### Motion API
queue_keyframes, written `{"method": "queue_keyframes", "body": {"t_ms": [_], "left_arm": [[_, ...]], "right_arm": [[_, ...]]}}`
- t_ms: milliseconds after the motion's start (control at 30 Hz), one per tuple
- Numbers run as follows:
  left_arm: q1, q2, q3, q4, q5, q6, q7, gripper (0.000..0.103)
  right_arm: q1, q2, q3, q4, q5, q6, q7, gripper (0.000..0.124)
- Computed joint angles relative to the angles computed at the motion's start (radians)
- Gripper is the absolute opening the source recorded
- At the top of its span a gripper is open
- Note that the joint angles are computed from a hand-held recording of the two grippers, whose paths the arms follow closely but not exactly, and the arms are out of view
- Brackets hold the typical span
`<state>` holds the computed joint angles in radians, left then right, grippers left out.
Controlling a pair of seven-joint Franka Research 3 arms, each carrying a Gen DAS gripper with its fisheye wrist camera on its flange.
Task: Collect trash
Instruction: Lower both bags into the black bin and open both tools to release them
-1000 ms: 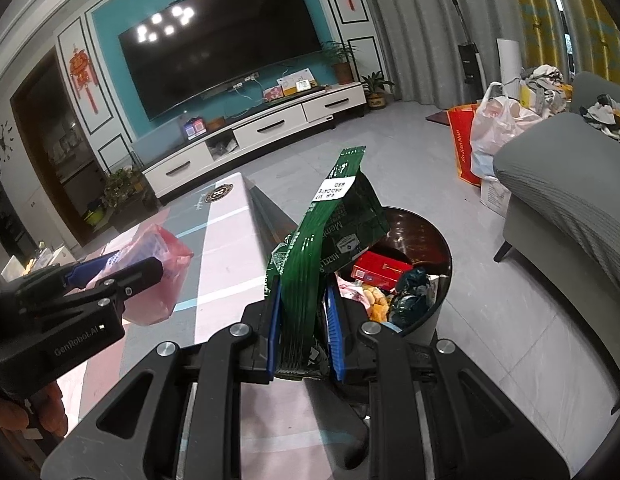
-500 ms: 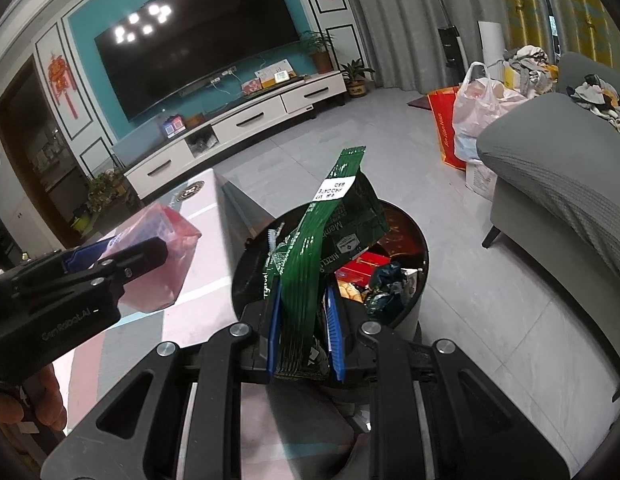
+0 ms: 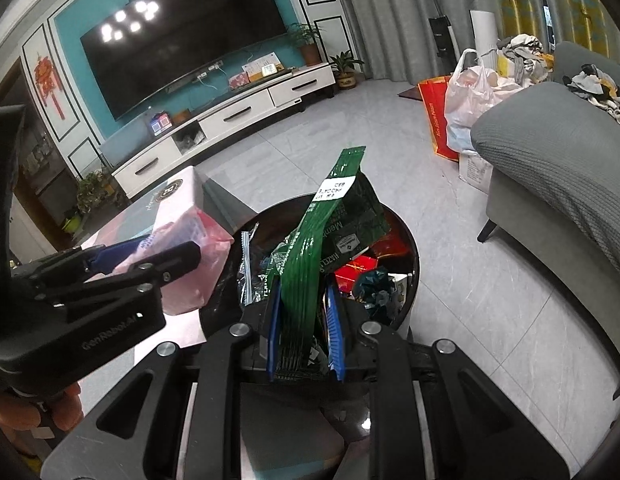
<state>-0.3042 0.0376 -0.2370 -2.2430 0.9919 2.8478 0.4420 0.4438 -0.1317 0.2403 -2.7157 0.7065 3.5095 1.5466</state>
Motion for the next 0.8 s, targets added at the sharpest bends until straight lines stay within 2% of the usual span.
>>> {"method": "queue_keyframes", "body": {"t_ms": [367,633,800], "left_arm": [[-0.024,0.087,0.018,0.068,-0.063,-0.038,0.064,0.049],[-0.035,0.133,0.029,0.104,-0.13,-0.042,0.13,0.049],[-0.046,0.155,0.039,0.12,-0.155,-0.049,0.152,0.049]], "right_arm": [[0.004,0.059,-0.062,0.024,-0.122,0.0,0.083,0.021],[-0.004,0.085,-0.068,0.042,-0.134,-0.01,0.088,0.022],[-0.011,0.1,-0.089,0.048,-0.2,-0.025,0.133,0.022]]}}
